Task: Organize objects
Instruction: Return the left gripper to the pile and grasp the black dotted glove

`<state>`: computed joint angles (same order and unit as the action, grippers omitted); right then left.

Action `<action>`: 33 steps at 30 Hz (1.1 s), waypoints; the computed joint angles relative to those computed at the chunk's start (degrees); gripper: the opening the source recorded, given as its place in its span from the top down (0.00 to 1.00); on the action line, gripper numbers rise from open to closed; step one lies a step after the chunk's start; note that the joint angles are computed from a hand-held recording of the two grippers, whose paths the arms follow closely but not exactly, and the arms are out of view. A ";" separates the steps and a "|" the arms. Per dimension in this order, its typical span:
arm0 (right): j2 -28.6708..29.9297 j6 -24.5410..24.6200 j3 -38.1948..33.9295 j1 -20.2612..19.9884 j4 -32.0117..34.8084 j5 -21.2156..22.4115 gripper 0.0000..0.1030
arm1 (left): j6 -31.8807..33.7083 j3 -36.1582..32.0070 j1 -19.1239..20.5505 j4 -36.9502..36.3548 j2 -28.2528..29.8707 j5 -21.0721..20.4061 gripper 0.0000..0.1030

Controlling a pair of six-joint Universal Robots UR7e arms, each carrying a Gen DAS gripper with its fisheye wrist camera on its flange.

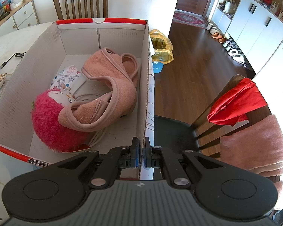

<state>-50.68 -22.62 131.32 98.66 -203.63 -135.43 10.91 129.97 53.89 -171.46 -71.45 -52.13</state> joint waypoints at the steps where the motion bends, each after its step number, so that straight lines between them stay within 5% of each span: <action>1: -0.01 -0.04 -0.03 0.03 0.06 -0.05 0.96 | -0.24 0.46 0.18 -0.48 -0.51 0.47 0.03; 18: 0.44 0.82 -0.82 0.76 1.40 -1.46 0.94 | 1.54 3.40 8.91 -4.45 -8.55 7.66 0.01; 33: 0.59 2.29 -1.21 0.97 2.91 -2.18 0.94 | 10.38 -1.54 19.67 -12.67 -1.94 7.07 0.01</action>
<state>-50.10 -20.32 130.11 99.63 -200.72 -137.61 21.28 128.42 73.56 -184.13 -73.39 -45.06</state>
